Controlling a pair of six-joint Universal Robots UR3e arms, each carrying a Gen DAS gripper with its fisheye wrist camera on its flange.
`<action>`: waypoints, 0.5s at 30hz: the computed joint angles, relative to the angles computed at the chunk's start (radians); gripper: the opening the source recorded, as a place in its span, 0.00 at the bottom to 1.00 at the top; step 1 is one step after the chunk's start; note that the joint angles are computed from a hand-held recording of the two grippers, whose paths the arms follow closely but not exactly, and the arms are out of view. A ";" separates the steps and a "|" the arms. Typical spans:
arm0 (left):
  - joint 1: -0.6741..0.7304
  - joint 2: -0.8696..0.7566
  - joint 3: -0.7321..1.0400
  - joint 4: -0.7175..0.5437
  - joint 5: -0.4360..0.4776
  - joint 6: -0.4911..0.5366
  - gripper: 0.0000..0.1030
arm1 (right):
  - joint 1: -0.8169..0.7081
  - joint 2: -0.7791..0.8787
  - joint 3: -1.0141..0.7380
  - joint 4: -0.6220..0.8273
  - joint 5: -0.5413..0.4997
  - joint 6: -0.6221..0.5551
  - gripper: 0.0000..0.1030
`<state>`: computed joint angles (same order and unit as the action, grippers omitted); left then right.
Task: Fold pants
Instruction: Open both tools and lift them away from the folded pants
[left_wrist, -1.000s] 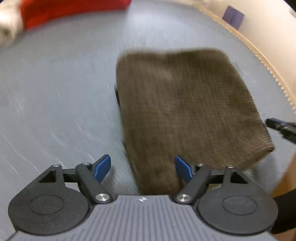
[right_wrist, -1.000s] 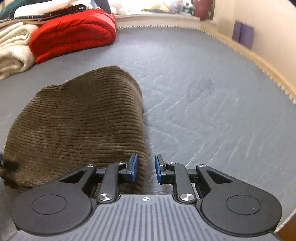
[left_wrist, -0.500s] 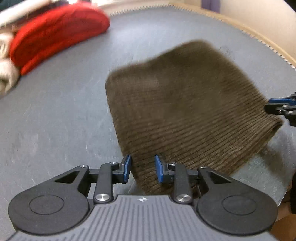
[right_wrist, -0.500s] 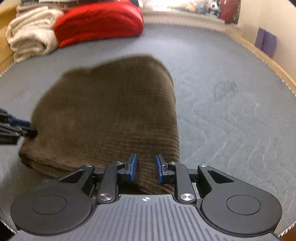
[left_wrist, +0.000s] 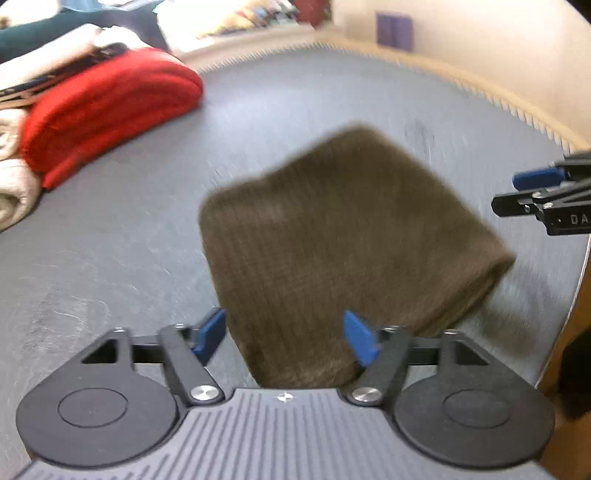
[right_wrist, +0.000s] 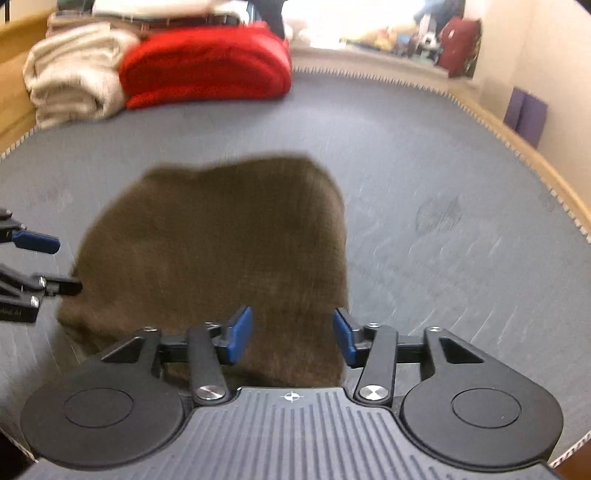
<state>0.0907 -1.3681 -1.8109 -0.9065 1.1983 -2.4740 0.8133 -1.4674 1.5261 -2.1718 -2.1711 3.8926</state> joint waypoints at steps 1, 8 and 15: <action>0.010 0.023 0.017 -0.009 -0.010 -0.026 0.79 | 0.009 -0.006 -0.039 0.023 -0.020 0.017 0.59; 0.090 0.241 0.061 -0.138 -0.086 -0.143 0.84 | 0.124 0.007 -0.280 0.129 -0.205 0.014 0.87; 0.003 0.296 -0.057 -0.114 0.100 -0.311 1.00 | 0.146 0.008 -0.149 0.158 -0.146 0.174 0.92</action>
